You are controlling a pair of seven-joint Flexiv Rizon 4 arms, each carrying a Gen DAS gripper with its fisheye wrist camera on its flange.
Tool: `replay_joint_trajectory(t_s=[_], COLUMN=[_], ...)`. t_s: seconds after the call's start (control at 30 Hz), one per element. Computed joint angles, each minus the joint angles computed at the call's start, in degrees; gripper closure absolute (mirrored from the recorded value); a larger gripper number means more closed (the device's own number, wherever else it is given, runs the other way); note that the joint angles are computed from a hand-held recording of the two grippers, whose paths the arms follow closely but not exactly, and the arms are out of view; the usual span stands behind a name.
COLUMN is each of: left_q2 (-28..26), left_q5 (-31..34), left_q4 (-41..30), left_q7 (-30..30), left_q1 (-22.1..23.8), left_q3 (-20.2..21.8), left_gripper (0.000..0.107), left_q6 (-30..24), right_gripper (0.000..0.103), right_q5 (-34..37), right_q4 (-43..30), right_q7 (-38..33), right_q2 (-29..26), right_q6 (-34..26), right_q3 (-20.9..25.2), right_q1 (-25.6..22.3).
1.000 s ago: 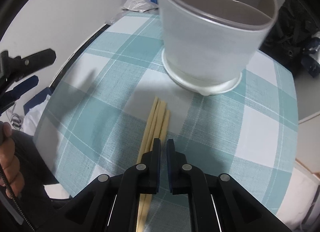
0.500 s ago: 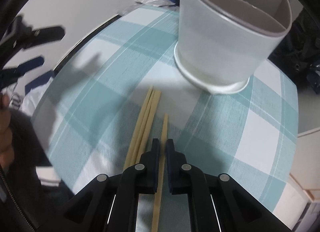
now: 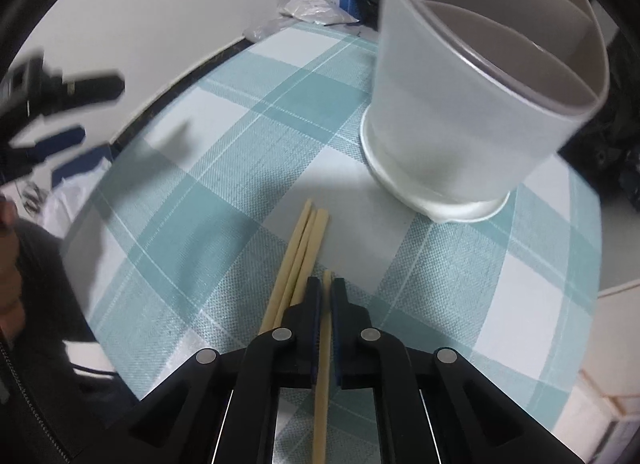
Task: Organize utensils
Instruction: 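Pinch a wooden chopstick with the right gripper, then lift the chopstick with the right gripper while the left gripper pinches one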
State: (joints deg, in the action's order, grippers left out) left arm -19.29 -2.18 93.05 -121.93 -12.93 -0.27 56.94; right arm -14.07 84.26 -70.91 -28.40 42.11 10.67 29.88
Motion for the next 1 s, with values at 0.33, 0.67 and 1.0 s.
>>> replay_joint_trajectory(t_s=[0.33,0.67,1.0], left_q2=[-1.3,-4.1,-5.8], left_q5=[-2.6,1.1,3.8], left_q4=[-2.6,-9.5,-14.2], left_q7=[13.3,15.4,13.0], left_q1=[-1.6,-5.1,-6.4], left_q3=[-3.7,-3.3,-2.2], left_gripper=[0.015,0.015,0.015], left_q6=[-8.5,-18.8,-26.5], right_gripper=[0.099,0.099,0.099], right_q5=[12.4,28.8,26.1], right_q4=[12.7,16.9,17.1], right_q7=[9.3,6.4,7.4], right_q2=[8.8,9.0,8.6], right_q6=[28.3,45.3,49.0], right_q3=[1.6,11.9,11.7], right_q1=[-8.6,-20.4,-21.0])
